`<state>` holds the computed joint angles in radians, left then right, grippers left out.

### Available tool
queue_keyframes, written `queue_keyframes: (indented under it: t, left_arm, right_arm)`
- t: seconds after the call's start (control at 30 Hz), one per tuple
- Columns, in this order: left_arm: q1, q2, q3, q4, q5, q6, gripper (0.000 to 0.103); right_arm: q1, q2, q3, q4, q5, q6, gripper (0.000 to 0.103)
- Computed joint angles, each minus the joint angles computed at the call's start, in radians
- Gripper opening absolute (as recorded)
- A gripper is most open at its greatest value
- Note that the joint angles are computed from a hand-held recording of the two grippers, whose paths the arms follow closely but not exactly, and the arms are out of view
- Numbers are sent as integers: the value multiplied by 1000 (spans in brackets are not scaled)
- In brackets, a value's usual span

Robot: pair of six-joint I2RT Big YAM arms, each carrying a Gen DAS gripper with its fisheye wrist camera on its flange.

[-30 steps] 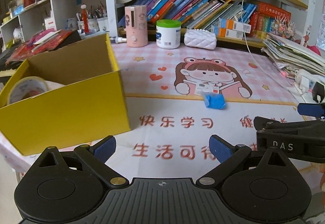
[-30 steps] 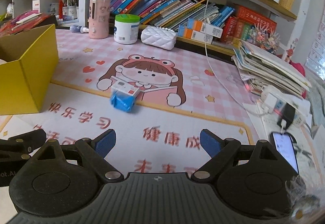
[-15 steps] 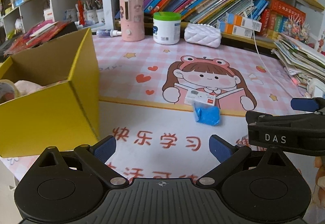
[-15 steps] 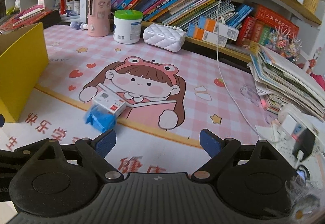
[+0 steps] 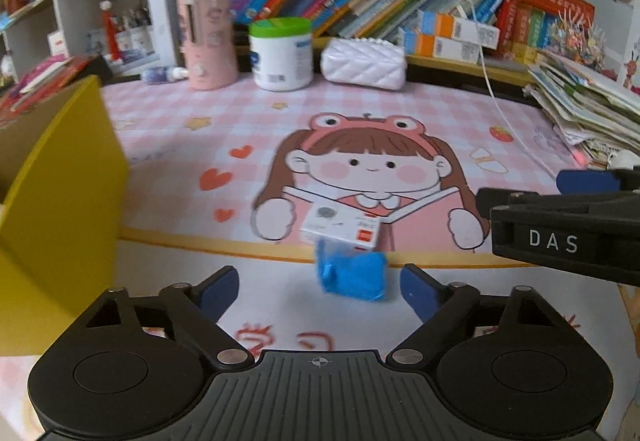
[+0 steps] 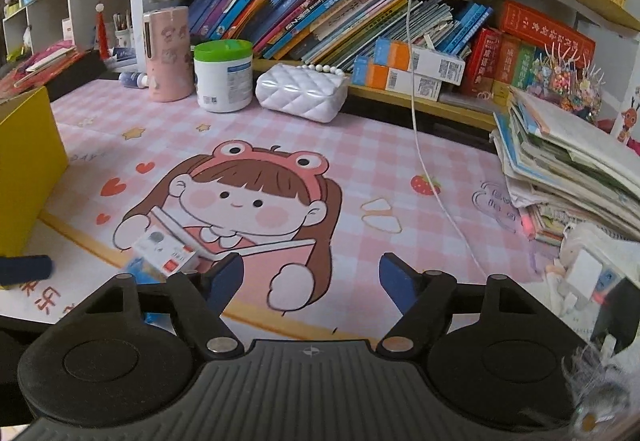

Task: Organize objects
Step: 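Move both open tools toward the blue soft object and small white box, then grasp the blue soft object with the left tool while the right tool grasps the white box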

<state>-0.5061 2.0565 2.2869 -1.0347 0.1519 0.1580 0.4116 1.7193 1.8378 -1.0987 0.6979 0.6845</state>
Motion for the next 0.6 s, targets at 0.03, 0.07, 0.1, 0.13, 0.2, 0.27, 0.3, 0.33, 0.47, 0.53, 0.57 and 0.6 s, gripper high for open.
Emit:
queue_keyframes:
  t: [0.03, 0.07, 0.1, 0.13, 0.2, 0.27, 0.3, 0.33, 0.47, 0.53, 0.57, 0.6]
  left_arm:
    - [-5, 16, 20, -12, 0, 3, 85]
    - [-10, 24, 29, -15, -2, 8, 84]
    - [-14, 35, 40, -20, -7, 15, 82]
    - [-18, 46, 53, -26, -12, 21, 79]
    - [-21, 66, 79, -36, -15, 22, 77]
    - [-22, 84, 102, -42, -15, 18, 72]
    - [-22, 94, 115, -45, -15, 17, 67]
    - [-22, 105, 131, -53, -15, 19, 59]
    - [-13, 119, 159, -79, 1, 24, 43]
    - [-6, 100, 132, -66, 4, 16, 41]
    - [-2, 88, 114, -59, 3, 13, 41]
    - [3, 80, 106, -59, 2, 11, 41]
  right_arm:
    - [-4, -2, -4, 5, -3, -7, 74]
    - [-6, -3, -7, 10, -6, -10, 74]
    - [-9, -5, -10, 14, -11, -13, 74]
    - [-13, -6, -14, 17, -17, -16, 74]
    - [-18, -7, -19, 21, -31, -18, 74]
    - [-22, -6, -21, 25, -43, -21, 74]
    - [-24, -7, -22, 29, -48, -23, 74]
    - [-24, -6, -23, 32, -53, -25, 74]
    - [-27, 0, -18, 51, -70, -49, 74]
    - [-27, 7, -12, 66, -84, -67, 74]
    - [-28, 10, -8, 74, -94, -73, 74]
    - [-29, 16, -3, 83, -108, -79, 74]
